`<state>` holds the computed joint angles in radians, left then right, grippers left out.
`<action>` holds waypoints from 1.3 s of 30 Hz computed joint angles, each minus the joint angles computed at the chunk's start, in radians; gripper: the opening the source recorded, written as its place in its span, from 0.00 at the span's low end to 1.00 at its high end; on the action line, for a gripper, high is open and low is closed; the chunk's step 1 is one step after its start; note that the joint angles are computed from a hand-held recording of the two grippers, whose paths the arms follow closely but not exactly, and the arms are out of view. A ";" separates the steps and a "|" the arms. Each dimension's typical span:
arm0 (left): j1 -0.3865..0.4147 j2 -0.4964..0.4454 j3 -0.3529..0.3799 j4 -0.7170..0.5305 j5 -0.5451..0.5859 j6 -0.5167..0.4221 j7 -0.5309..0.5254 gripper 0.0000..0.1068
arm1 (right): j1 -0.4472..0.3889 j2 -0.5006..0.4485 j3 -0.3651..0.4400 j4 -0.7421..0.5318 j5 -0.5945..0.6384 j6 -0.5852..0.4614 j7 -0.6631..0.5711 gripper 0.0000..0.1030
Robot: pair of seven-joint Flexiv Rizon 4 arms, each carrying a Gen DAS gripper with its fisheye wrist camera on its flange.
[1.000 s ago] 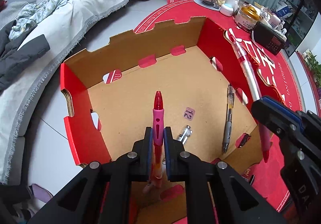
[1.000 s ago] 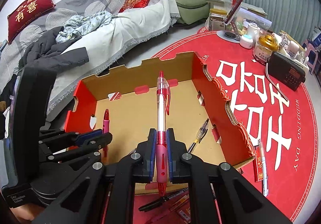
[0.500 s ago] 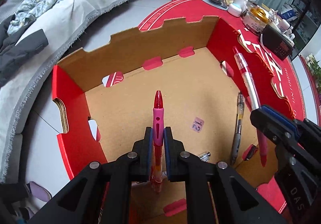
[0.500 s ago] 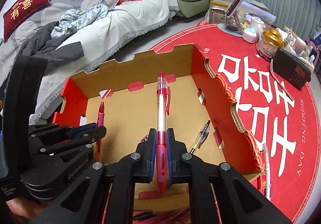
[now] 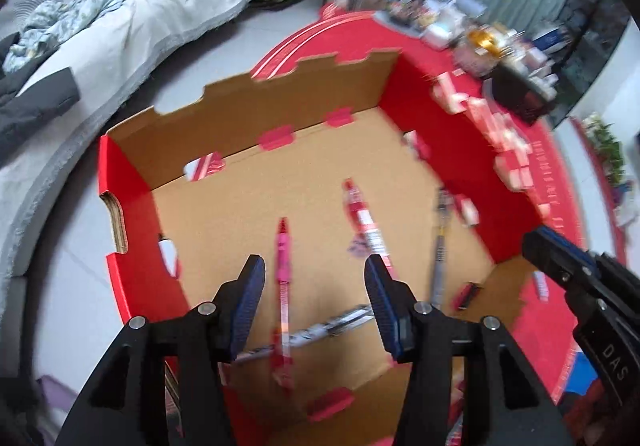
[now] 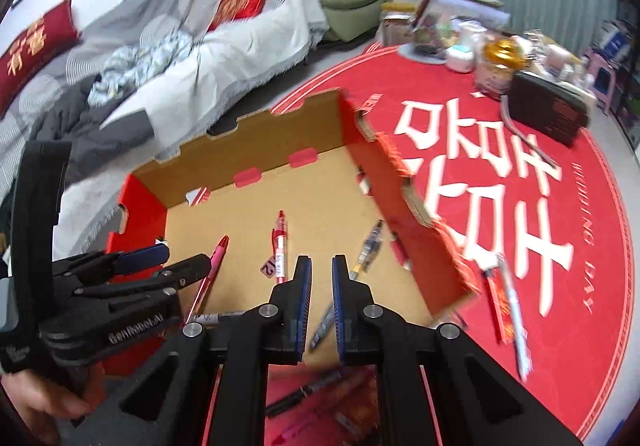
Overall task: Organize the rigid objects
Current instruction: 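Carry both pens into the cardboard box and open both grippers to release, then move both grippers back from the box toward the pens on the rug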
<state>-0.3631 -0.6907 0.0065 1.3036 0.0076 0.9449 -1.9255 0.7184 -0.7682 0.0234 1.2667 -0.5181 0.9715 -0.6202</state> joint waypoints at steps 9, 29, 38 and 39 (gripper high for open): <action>0.101 0.162 -0.195 0.334 -0.181 0.382 0.254 0.52 | 0.037 0.267 -0.082 0.433 -0.244 0.130 0.332 0.11; -0.146 0.108 -0.070 0.276 -0.037 0.148 0.236 0.53 | -0.090 0.350 0.033 0.677 -0.308 0.172 0.557 0.65; -0.137 0.082 -0.100 0.238 -0.024 0.081 0.255 0.53 | -0.112 0.361 0.043 0.686 -0.318 0.131 0.554 0.65; -0.135 0.079 -0.106 0.236 -0.029 0.080 0.263 0.53 | -0.120 0.359 0.043 0.680 -0.316 0.129 0.539 0.65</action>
